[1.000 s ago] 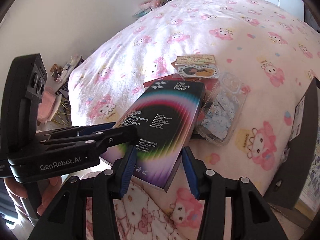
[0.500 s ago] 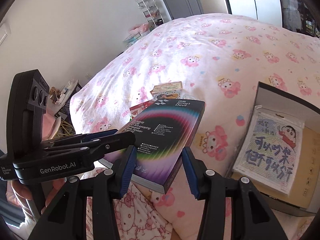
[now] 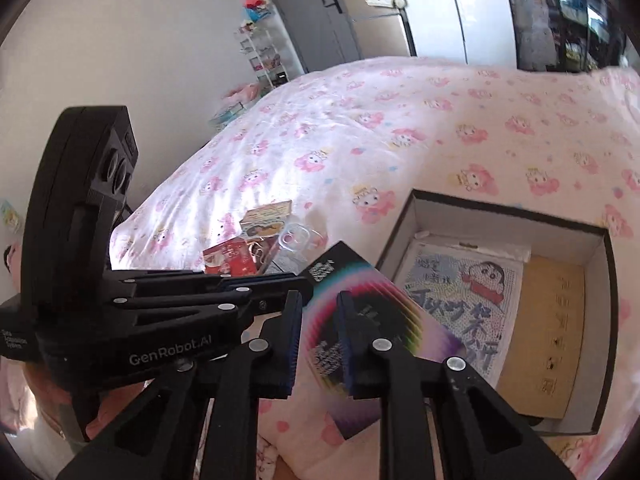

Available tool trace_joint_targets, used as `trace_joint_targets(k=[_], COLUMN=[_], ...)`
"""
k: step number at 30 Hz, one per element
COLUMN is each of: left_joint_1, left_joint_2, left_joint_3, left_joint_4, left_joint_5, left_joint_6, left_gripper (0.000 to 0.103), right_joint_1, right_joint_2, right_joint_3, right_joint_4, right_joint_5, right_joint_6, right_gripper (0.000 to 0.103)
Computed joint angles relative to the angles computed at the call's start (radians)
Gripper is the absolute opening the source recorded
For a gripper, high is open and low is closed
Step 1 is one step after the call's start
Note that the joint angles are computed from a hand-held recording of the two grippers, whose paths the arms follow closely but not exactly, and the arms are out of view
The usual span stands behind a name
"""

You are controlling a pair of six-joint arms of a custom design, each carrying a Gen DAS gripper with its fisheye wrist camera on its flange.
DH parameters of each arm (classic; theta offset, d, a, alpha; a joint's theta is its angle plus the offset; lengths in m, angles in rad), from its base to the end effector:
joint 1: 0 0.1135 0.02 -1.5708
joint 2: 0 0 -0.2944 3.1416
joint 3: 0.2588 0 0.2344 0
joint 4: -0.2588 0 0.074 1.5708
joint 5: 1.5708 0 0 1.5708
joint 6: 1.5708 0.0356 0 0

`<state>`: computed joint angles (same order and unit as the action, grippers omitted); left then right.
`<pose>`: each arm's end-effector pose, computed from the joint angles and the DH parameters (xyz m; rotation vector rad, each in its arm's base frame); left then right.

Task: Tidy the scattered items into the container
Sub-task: 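Lift the screen-protector box and carry it toward the black box with the left gripper, then tilt the screen-protector box toward the black box rim with the left gripper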

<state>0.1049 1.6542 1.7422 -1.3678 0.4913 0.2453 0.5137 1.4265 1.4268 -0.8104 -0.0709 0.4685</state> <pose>0.2953 0.0142 0.3856 0.2896 2.6977 -0.6002 0.2424 0.1397 0.3856 -0.0900 2.4476 0.5384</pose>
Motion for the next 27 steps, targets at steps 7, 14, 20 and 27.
trace_joint_targets(k=[7, 14, 20, 27], left_joint_1=[0.005, 0.208, 0.33, 0.319], left_joint_2=[-0.037, -0.034, -0.003, 0.003], left_joint_3=[-0.177, -0.218, -0.212, -0.26], left_joint_4=[0.109, 0.052, -0.033, -0.038], left_joint_5=[-0.021, 0.096, 0.21, 0.224], left_joint_6=[0.007, 0.073, 0.144, 0.178], left_gripper=[0.018, 0.036, 0.037, 0.044], right_joint_1=[-0.104, -0.057, -0.009, 0.022], right_joint_2=[-0.015, 0.025, 0.078, 0.13], right_joint_3=[-0.167, -0.136, -0.065, -0.011], right_joint_4=[0.093, 0.076, 0.031, 0.028], right_joint_5=[-0.088, -0.088, -0.048, -0.052], right_joint_6=[0.014, -0.011, 0.004, 0.035], right_gripper=[0.017, 0.02, 0.027, 0.035])
